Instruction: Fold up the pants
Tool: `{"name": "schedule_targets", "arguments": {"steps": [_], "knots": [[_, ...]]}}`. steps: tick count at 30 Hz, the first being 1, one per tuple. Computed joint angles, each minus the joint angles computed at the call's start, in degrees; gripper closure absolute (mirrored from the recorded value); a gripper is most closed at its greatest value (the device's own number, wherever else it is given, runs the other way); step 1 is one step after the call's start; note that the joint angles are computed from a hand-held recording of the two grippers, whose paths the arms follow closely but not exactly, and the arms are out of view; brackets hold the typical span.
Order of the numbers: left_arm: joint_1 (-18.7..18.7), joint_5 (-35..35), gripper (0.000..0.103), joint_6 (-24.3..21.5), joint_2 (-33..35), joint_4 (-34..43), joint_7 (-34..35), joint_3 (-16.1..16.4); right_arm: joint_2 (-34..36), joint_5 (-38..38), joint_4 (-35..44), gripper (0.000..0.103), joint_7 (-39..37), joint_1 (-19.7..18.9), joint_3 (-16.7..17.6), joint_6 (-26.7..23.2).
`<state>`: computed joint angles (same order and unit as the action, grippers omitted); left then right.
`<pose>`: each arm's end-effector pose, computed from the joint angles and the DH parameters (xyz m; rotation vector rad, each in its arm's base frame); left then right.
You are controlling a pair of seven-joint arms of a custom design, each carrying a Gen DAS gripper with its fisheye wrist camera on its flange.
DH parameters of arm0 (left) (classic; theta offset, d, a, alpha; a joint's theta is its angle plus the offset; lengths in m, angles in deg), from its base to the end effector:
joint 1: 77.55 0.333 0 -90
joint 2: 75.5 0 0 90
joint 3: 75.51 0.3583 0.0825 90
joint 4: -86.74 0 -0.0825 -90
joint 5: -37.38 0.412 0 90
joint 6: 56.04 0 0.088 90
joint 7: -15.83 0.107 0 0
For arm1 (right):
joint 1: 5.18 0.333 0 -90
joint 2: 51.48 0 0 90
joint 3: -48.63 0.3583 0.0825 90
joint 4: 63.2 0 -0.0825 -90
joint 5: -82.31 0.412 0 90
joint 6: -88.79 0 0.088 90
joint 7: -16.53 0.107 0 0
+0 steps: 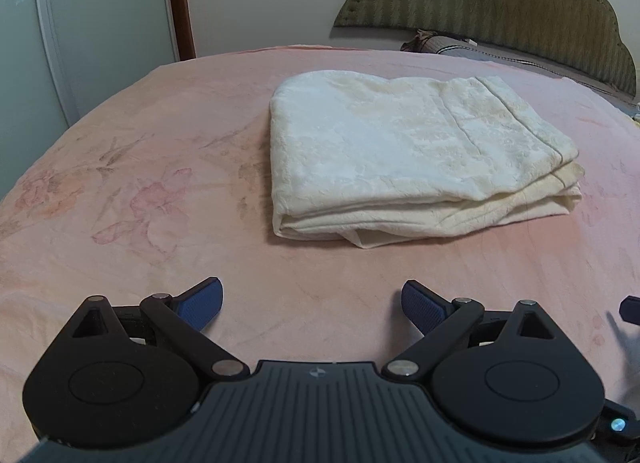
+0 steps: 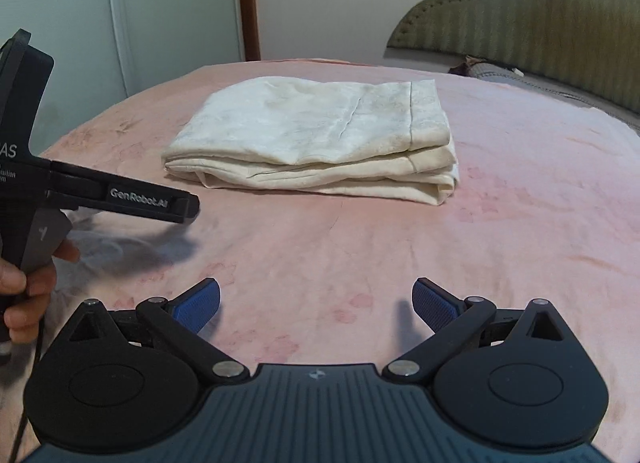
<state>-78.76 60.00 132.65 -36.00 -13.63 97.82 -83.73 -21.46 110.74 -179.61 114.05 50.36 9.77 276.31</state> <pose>0.7405 -0.1423 0.2934 -1.3924 2.0295 -0.8747 0.6478 0.1985 0.3577 -1.5486 1.8057 -0.7336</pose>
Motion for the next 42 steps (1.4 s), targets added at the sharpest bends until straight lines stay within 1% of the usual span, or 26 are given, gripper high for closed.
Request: {"name": "schedule_targets", "arguments": {"steps": [1,3,4,6,8,9,11,13,15,17,18,19,22,23,25,26,27,29,31,33,35,36,37,38,41,42], "knots": [[-0.43,-0.02,0.005,0.18,0.00,-0.11,-0.05,0.51,0.12,0.75,0.51,0.000,0.91,-0.14,0.30,-0.67],[-0.80,0.01,0.005,0.82,-0.04,-0.47,-0.12,1.07,1.28,1.11,1.30,0.000,3.46,1.45,-1.51,-1.69],[-0.69,0.08,0.005,1.06,-0.10,-0.66,-0.13,1.04,2.22,0.74,1.38,0.000,4.57,3.02,-3.41,-1.89],[-0.01,0.35,0.004,1.10,-0.04,-0.75,-0.04,0.44,4.37,-0.18,0.91,0.000,6.60,7.36,-8.81,-3.01],[0.42,0.25,0.004,0.91,0.11,-0.61,-0.27,0.06,5.28,-1.36,0.35,0.000,8.36,9.15,-11.50,-4.26],[1.08,0.32,0.003,0.62,0.26,-0.46,-0.31,-0.65,4.96,-1.87,0.02,0.000,9.09,8.86,-11.44,-4.50],[2.04,0.46,0.003,0.30,0.43,-0.32,-0.33,-1.69,3.72,-3.00,-0.78,0.000,10.07,6.99,-9.85,-4.09],[1.99,0.57,0.003,0.41,0.29,-0.47,-0.27,-1.58,3.11,-4.33,-1.47,0.000,10.56,6.19,-9.40,-3.71],[1.65,0.65,0.003,0.51,0.18,-0.56,-0.20,-1.14,2.15,-4.40,-2.43,0.000,9.46,5.49,-8.65,-2.03],[1.78,0.63,0.003,0.35,0.24,-0.43,-0.22,-1.27,-1.40,-6.11,-4.12,0.000,8.25,0.34,-3.17,1.90],[2.08,0.61,0.003,0.16,0.30,-0.34,-0.25,-1.62,-2.18,-5.39,-4.81,0.000,7.49,-0.45,-2.42,3.71],[2.16,0.55,0.003,0.05,0.25,-0.40,-0.33,-1.76,-2.11,-3.34,-5.19,0.000,6.43,0.58,-3.67,4.48],[1.92,0.39,0.003,0.02,0.21,-0.42,-0.46,-1.58,1.44,2.52,-4.86,0.000,5.38,7.79,-13.49,1.02],[2.02,0.46,0.003,-0.11,0.16,-0.47,-0.42,-1.79,2.88,3.66,-4.41,0.000,5.07,8.80,-15.49,-0.21],[3.55,0.88,0.004,-1.08,0.14,-0.46,0.05,-3.85,5.42,3.94,-3.28,0.000,4.67,7.77,-16.63,-1.18],[4.44,1.00,0.004,-1.52,0.16,-0.47,0.33,-5.09,6.29,3.71,-2.36,0.000,4.80,6.63,-16.50,-2.50],[5.27,1.05,0.004,-1.88,0.15,-0.55,0.64,-6.26,6.55,2.95,-1.26,0.000,5.17,4.46,-15.21,-3.76],[6.33,1.21,0.004,-1.52,0.09,-0.91,1.35,-7.81,5.53,0.82,0.71,0.000,4.84,-2.36,-9.23,-4.22],[4.74,1.03,0.004,-0.18,-0.26,-1.25,1.28,-6.13,4.33,-2.03,2.01,0.000,3.22,-9.27,-2.59,-3.45],[3.13,0.98,0.004,0.93,-0.39,-1.30,1.09,-4.42,3.92,-3.85,1.48,0.000,2.08,-12.39,0.66,-0.03],[3.79,1.31,0.004,0.50,-0.07,-0.90,1.04,-5.33,2.79,-3.10,0.81,0.000,0.85,-15.45,4.26,1.99],[4.72,1.57,0.004,-0.02,0.13,-0.74,1.14,-6.47,2.55,-2.49,0.62,0.000,0.13,-15.67,4.67,2.26],[5.80,1.80,0.004,-0.66,0.41,-0.48,1.35,-7.79,2.74,-1.71,0.68,0.000,-0.53,-15.12,4.23,2.11],[6.12,1.77,0.004,-0.83,0.49,-0.47,1.44,-8.15,3.01,-0.93,0.87,0.000,-1.19,-14.44,3.59,1.69],[5.61,1.39,0.004,-0.69,0.50,-0.43,1.36,-7.52,2.78,0.56,0.91,0.000,-2.75,-14.93,4.33,1.87],[5.70,1.27,0.004,-0.96,0.66,-0.15,1.32,-7.72,2.97,1.04,1.04,0.000,-3.20,-14.50,3.88,1.63]]}}
